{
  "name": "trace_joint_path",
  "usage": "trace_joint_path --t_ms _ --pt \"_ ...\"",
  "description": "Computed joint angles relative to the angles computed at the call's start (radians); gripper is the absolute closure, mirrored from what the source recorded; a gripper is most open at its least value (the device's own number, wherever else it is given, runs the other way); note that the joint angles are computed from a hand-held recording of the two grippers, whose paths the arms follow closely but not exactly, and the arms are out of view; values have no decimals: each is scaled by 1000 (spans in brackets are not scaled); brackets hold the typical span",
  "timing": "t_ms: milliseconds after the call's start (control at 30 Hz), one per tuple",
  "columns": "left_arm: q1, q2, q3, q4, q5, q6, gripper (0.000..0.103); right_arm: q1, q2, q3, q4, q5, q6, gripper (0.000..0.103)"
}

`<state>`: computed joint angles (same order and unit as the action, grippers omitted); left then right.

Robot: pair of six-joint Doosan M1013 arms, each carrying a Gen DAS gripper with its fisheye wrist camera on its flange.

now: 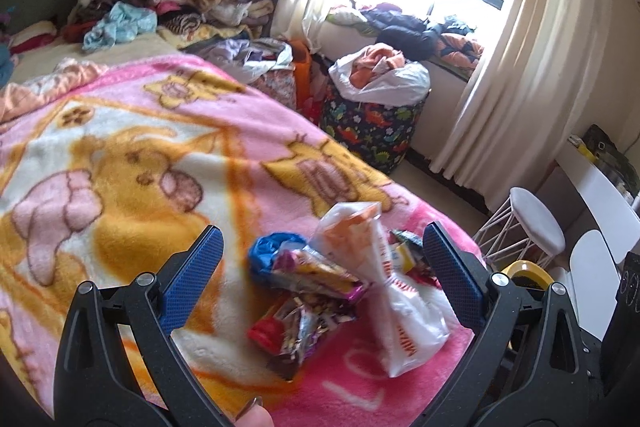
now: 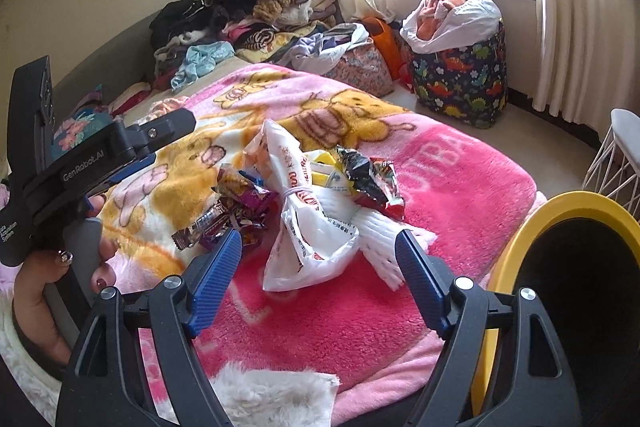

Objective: Collect trash
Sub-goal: 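Grasp the white printed plastic bag with the right tool while the left tool grasps a snack wrapper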

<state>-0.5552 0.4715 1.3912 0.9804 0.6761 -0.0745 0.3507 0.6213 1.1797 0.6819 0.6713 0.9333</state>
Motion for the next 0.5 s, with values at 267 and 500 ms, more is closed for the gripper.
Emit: trace_joint_path --t_ms 267,500 --pt "42 18 -19 -220 -56 101 26 10 34 -41 -59 33 66 26" --pt "67 50 -59 -371 -57 193 35 21 71 -90 -114 69 130 26"
